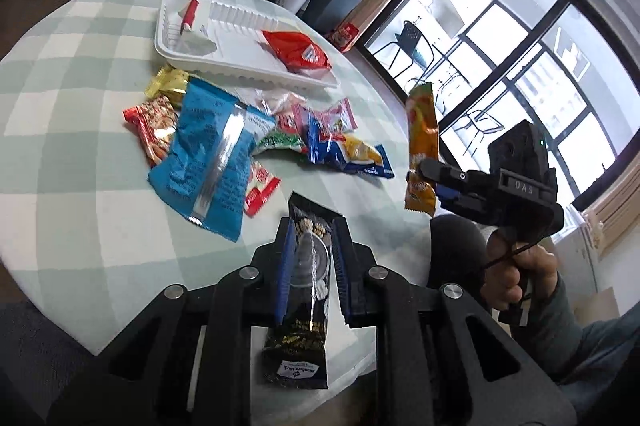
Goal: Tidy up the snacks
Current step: 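Carry the black packet and orange bar into the white tray and release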
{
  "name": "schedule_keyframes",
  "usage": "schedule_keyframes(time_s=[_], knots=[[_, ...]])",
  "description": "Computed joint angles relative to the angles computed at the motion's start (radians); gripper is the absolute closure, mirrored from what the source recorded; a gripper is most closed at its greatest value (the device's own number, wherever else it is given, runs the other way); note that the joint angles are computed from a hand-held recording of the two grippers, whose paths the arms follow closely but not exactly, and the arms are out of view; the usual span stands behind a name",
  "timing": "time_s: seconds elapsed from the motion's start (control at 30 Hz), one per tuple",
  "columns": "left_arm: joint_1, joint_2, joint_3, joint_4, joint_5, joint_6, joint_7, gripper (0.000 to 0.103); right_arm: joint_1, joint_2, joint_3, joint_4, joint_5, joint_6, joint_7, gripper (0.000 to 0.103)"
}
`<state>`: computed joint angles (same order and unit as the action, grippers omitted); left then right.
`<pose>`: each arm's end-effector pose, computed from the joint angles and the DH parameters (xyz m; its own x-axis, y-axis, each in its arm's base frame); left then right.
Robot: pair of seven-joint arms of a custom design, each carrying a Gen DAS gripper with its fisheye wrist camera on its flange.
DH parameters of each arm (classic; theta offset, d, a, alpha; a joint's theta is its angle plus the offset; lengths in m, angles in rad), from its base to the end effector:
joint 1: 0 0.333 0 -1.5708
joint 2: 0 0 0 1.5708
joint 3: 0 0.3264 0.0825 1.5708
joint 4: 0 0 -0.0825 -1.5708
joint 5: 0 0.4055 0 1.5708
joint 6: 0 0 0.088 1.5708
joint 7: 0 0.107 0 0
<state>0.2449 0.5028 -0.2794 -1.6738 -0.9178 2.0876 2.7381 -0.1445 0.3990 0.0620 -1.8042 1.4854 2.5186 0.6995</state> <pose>0.6992 -0.0405 0.3346 -0.6456 -0.5303 0.5496 -0.7548 0.3336 -0.5648 0.6872 -0.0696 0.3477 -0.0445 -0.6547 -0.7546 -0.7361 0.5322 -0.4183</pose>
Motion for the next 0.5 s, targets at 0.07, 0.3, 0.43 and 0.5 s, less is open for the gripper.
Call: schedule_keyframes(time_s=[0.07, 0.3, 0.43, 0.5], knots=[[-0.009, 0.020, 0.002, 0.036, 0.005, 0.022, -0.012, 0.088, -0.010, -0.001, -0.008, 0.008, 0.008, 0.004, 0.008, 0.076], [-0.101, -0.091, 0.022, -0.103, 0.235, 0.195, 0.019, 0.088, 0.014, -0.007, -0.012, 0.013, -0.101, 0.081, 0.015, 0.076], [-0.167, -0.117, 0.036, -0.191, 0.378, 0.359, -0.040, 0.087, 0.027, 0.001, -0.003, 0.002, -0.164, 0.092, 0.052, 0.076], [-0.161, -0.103, 0.024, -0.180, 0.418, 0.318, -0.061, 0.087, 0.044, 0.000, -0.005, -0.008, -0.225, 0.112, 0.087, 0.076]])
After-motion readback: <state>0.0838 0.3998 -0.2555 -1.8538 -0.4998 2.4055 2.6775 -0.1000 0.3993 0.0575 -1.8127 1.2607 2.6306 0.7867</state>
